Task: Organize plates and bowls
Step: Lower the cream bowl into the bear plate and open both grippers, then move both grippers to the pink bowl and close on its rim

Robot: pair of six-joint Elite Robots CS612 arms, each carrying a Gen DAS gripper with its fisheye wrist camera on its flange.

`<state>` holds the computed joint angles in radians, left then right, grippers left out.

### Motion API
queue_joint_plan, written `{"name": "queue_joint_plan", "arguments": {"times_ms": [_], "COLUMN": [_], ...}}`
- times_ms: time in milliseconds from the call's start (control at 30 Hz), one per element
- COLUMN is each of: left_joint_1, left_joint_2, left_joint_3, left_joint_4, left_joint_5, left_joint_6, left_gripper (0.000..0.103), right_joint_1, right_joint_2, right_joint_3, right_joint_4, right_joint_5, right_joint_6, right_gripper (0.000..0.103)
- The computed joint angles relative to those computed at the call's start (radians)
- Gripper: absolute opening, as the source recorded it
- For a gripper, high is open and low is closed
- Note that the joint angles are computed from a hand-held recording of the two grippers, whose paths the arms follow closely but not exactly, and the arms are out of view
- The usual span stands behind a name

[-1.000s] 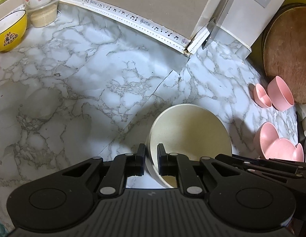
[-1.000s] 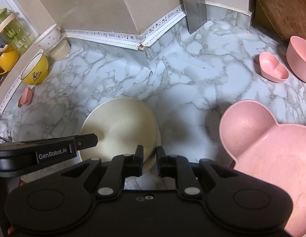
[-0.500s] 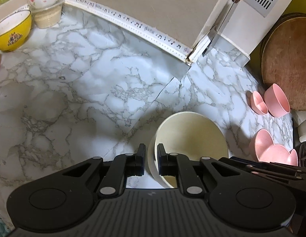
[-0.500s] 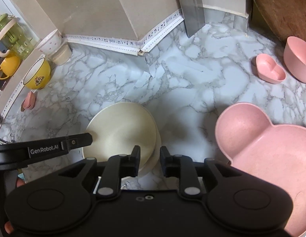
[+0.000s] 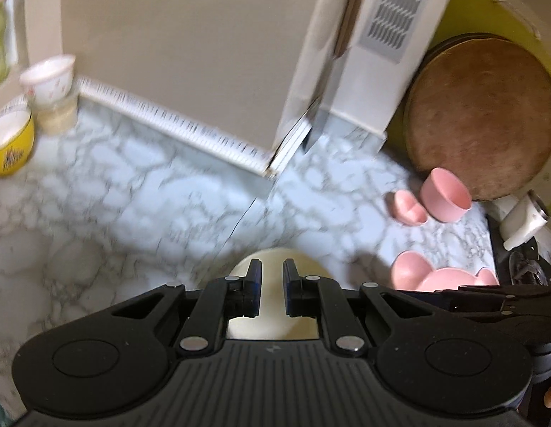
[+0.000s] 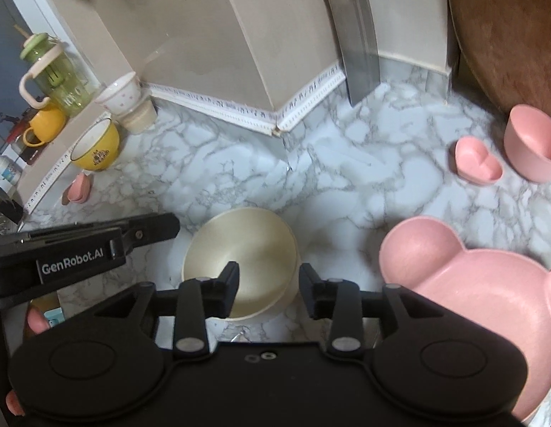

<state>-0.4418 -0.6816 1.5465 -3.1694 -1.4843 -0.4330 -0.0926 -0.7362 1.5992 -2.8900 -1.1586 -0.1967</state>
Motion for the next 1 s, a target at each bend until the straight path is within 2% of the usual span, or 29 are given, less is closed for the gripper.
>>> {"name": "queue_joint_plan", "arguments": {"times_ms": [100,167,233,267,300,367,467,567,667,700,800,933,1000], "left_joint_1": [-0.005,-0.007,-0.01,-0.011,-0.013,-0.016,-0.022,-0.028,-0.034,-0.037,-0.045,-0.055,-0.06], "left_joint_2": [-0.002,-0.002,-0.001,0.0,0.001,0.003,0.006,0.012,0.022,0.026,0.038,0.053,0.062], "left_joint_3": [0.001,0.0,-0.002,-0.004,-0.004,-0.003,-0.012,-0.029,-0.047,-0.057,-0.083,-0.129,-0.153], "left_joint_4": [-0.039,-0.06,-0.078,-0.085,-0.098,-0.132,-0.144,-0.146,-0.164,-0.167,-0.168,-0.13,-0.108], "left_joint_5": [-0.009,-0.02,-0.031,-0.035,-0.039,-0.041,-0.048,-0.053,-0.061,-0.064,-0.067,-0.072,-0.07], "left_joint_6": [0.032,0.046,0.054,0.057,0.058,0.065,0.091,0.104,0.123,0.127,0.13,0.146,0.154], "left_gripper": [0.012,0.013,0.021,0.032,0.047,0.06,0.061,0.07,0.073,0.077,0.078,0.078,0.078], "right_joint_1": [-0.005,-0.008,-0.012,-0.013,-0.015,-0.019,-0.028,-0.039,-0.054,-0.058,-0.072,-0.082,-0.087], "right_joint_2": [-0.012,-0.021,-0.03,-0.034,-0.038,-0.046,-0.059,-0.071,-0.079,-0.08,-0.081,-0.079,-0.072], "right_joint_3": [0.014,0.025,0.038,0.044,0.05,0.064,0.082,0.098,0.105,0.106,0.104,0.074,0.064], "right_joint_4": [-0.024,-0.044,-0.069,-0.08,-0.097,-0.128,-0.168,-0.21,-0.241,-0.256,-0.277,-0.225,-0.235], "right_joint_5": [-0.003,-0.008,-0.015,-0.021,-0.028,-0.038,-0.055,-0.075,-0.096,-0.107,-0.133,-0.213,-0.248], "right_joint_6": [0.0,0.0,-0.002,-0.004,-0.003,0.003,0.014,0.018,0.015,0.02,0.042,0.044,0.054], "right_gripper": [0.046,0.053,0.056,0.058,0.06,0.065,0.074,0.088,0.099,0.101,0.103,0.103,0.103]}}
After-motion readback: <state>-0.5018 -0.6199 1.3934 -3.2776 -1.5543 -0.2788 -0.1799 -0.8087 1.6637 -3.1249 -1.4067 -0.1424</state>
